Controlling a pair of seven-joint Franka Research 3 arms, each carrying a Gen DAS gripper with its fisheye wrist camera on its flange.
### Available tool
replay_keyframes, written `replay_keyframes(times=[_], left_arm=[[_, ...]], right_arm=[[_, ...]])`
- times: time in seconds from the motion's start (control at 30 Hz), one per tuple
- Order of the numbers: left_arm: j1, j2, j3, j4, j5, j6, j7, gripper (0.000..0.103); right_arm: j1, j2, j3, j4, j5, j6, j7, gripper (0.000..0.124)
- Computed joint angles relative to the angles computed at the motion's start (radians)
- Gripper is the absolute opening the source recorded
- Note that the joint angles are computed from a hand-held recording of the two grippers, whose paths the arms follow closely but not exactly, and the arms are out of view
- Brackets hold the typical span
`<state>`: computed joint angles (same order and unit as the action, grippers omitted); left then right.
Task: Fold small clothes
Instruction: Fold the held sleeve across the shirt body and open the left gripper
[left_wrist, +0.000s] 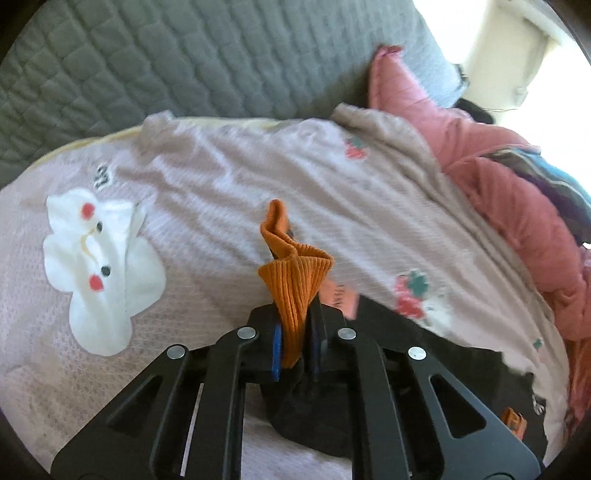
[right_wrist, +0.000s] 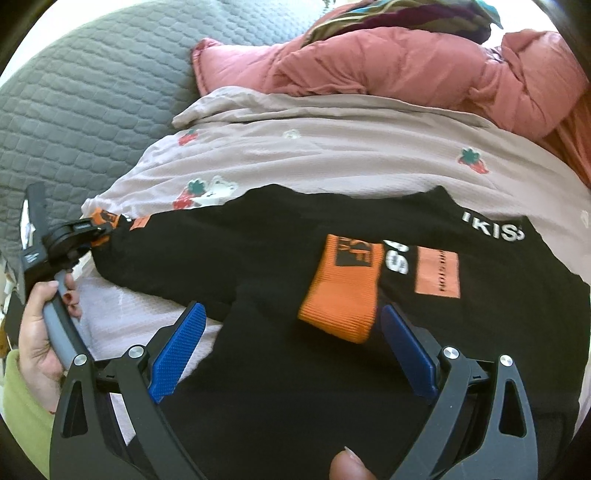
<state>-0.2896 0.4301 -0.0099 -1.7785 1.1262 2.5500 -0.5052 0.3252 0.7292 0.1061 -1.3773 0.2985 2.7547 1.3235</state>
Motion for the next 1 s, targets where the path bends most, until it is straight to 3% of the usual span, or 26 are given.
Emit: replay_keyframes(times=[0.1,0.2,0.53,0.63,0.77,1.0], left_arm=[[-0.019,-0.014,0.006,0.006,0.072,0.026,-0.021,0.004],[-0.04,-0.024,-0.002,0.023,0.123,-0.001,-0.002,0.004],[-0.085,0.021,-0.032,0.146,0.358,0.159,-0.005,0.004],[-0.112,0.051,-0.035,0.192,0.351,0.151,0.078,0.004],[-0.137,0.106,-0.035,0.258,0.315,0.204,0.173,0.004],[-0.166,0.229,-0.059,0.384,0.127,0.29,0.46,0.004]], right_arm=[[-0.017,-0.022,-0.002,-0.039,0.017,0.011,0.008,0.095],[-0.032,-0.046,-0.003,-0.078,0.025,0.02,0.004,0.095],[-0.084,-0.134,-0.023,-0.215,0.053,0.076,0.017,0.095],[-0.105,-0.165,-0.027,-0.257,0.064,0.096,0.018,0.095],[-0.136,-0.21,-0.031,-0.317,0.086,0.134,0.019,0.095],[-0.172,-0.258,-0.043,-0.389,0.107,0.163,0.031,0.095]])
